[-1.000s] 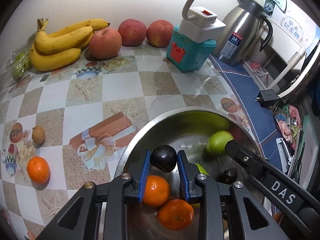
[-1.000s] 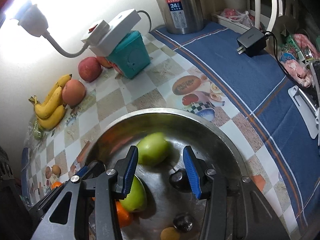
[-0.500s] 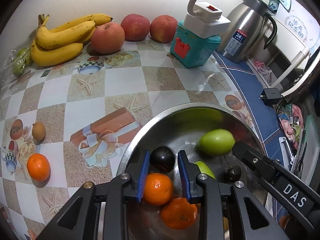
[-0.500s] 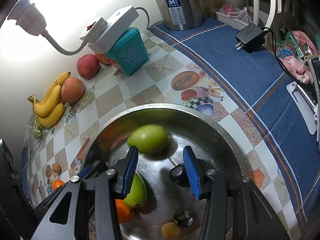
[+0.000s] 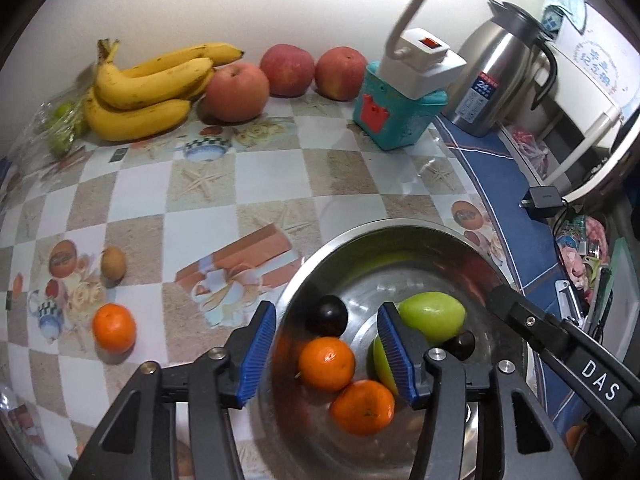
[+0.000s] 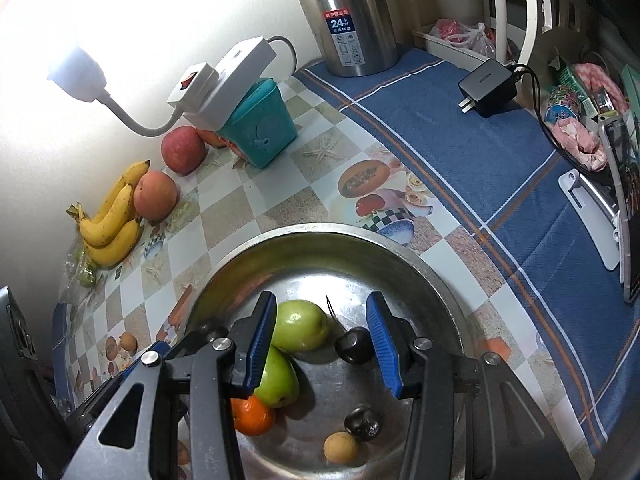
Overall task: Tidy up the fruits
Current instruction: 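Open the left tool to drop the dark plum into the bowl, then move both open tools from the bowl back to the tangerine and tan fruit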
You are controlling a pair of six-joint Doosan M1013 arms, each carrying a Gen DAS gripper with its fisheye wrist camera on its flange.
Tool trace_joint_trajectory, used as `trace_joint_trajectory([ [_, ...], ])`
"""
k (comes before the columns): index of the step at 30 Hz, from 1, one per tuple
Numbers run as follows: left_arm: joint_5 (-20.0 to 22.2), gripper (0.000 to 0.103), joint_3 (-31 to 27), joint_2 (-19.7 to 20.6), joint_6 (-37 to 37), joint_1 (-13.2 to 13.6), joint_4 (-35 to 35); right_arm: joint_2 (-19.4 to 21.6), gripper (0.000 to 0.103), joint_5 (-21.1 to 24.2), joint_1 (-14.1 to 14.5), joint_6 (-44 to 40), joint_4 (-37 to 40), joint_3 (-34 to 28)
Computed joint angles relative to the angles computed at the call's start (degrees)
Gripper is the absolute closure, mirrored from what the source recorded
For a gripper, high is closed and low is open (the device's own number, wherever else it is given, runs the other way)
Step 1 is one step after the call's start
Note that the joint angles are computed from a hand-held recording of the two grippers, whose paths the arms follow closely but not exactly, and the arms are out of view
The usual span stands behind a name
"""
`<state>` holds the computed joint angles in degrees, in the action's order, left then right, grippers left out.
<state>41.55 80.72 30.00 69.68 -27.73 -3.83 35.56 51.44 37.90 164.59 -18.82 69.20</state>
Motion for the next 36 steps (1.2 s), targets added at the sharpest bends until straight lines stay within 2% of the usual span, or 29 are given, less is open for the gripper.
trace_joint_trajectory([
  [8,4.54,0.042,0.36,-1.22,-9.08,0.06,7.46,-0.78,0.055,1.04,0.31,-0.81,1.21,0.36],
  [19,7.7,0.041,0.85,-1.38,-10.08,0.78,6.29,0.2,0.055,3.22,0.2,-4.45,4.86,-0.38],
  [21,8.01,0.033,0.82,-1.35,-10.59,0.91,6.45,0.62,0.055,3.42,0.25,-5.73,5.48,-0.93],
  [23,8.7,0.021,0.81,-1.25,-11.87,1.08,7.09,1.06,0.053,3.57,0.36,-6.99,5.97,-1.47],
  [26,10.08,0.017,0.77,-1.0,-13.64,1.5,7.35,2.02,0.043,4.84,0.62,-8.52,6.11,-2.68],
  [28,10.97,0.013,0.69,-0.8,-14.91,1.64,7.94,2.59,0.032,5.82,0.72,-9.74,6.51,-3.4],
  [31,11.85,0.001,0.68,-0.6,-16.41,1.58,9.55,2.96,0.029,6.13,0.82,-10.77,6.94,-3.81],
  [34,12.04,0.0,0.8,-0.62,-17.27,1.53,10.56,3.25,0.027,6.52,1.0,-11.22,6.52,-4.2],
  [35,12.07,0.0,0.84,-0.63,-17.54,1.5,10.88,3.35,0.024,6.7,1.04,-11.38,6.43,-4.35],
  [36,12.17,0.0,0.83,-0.62,-17.71,1.47,11.11,3.39,0.017,6.74,1.04,-11.48,6.42,-4.41],
])
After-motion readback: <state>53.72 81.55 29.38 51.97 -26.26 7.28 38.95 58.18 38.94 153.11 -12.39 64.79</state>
